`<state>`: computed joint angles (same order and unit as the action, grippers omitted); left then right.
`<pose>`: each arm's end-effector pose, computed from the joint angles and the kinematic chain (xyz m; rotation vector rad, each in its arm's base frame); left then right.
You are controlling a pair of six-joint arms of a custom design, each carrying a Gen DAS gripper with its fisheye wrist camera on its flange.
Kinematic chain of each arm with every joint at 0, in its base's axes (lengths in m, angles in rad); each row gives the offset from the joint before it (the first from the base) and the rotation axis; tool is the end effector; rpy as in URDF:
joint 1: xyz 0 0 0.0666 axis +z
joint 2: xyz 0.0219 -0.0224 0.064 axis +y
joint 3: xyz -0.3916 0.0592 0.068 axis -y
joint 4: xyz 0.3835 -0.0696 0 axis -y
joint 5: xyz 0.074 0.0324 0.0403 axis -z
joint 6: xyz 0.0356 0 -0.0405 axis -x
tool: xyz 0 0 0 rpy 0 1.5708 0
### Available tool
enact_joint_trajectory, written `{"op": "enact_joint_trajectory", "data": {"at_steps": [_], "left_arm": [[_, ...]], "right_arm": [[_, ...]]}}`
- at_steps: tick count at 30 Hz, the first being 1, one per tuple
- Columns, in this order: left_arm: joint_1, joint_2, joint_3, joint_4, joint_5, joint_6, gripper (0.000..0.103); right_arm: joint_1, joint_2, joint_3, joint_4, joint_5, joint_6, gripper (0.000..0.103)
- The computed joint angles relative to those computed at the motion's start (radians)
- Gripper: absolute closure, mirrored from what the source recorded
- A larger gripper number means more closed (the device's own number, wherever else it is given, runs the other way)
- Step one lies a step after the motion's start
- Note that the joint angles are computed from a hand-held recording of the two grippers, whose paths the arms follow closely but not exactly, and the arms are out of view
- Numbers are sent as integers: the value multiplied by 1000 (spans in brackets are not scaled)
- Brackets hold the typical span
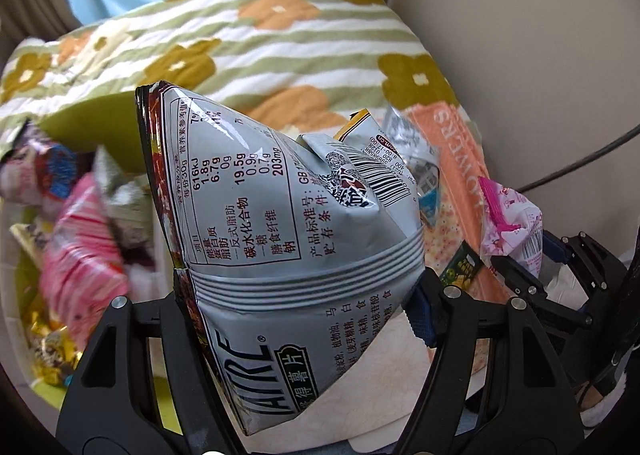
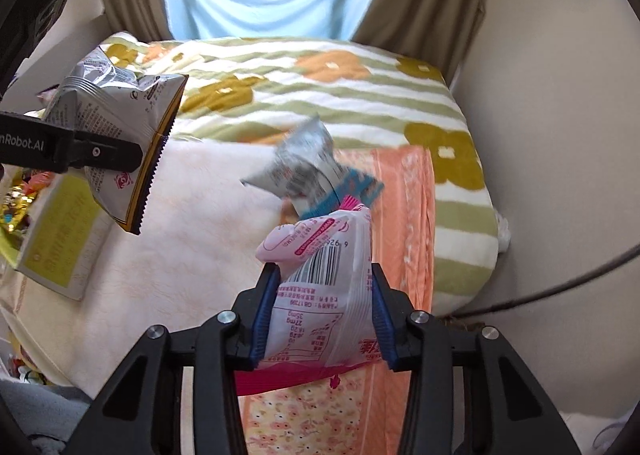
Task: Organize snacks
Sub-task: 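Carry both bags into the box and open both tools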
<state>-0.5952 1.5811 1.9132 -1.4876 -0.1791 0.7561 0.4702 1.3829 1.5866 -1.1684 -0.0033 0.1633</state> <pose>0.4176 -0.2756 0.5467 -0.2682 2.6898 -0.1668 0.4043 0.2052 0.5154 -0.7925 2.4135 0.1255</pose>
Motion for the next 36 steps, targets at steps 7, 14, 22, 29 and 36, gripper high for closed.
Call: {"op": "enact_joint_trajectory", "data": {"at_steps": [7,14,22,29,36], "left_arm": [[5,-161,-64,-84,-145,106,35],[79,-352,-192,-141,-204,131,35],[296,-540,-356,-133,-105,-62,35],[466,-586,-459,-52,53,-302,24],[485,-605,-503,-14,91,-427,5]], "right_arm": [[94,24,118,9,-91,42,63],[240,65,199,23,-117,-8,63],[412,139,273,26,-77,-185,63],[507,178,308,-19,20,-311,63],[562,201,323,-67,112,-416,63]]}}
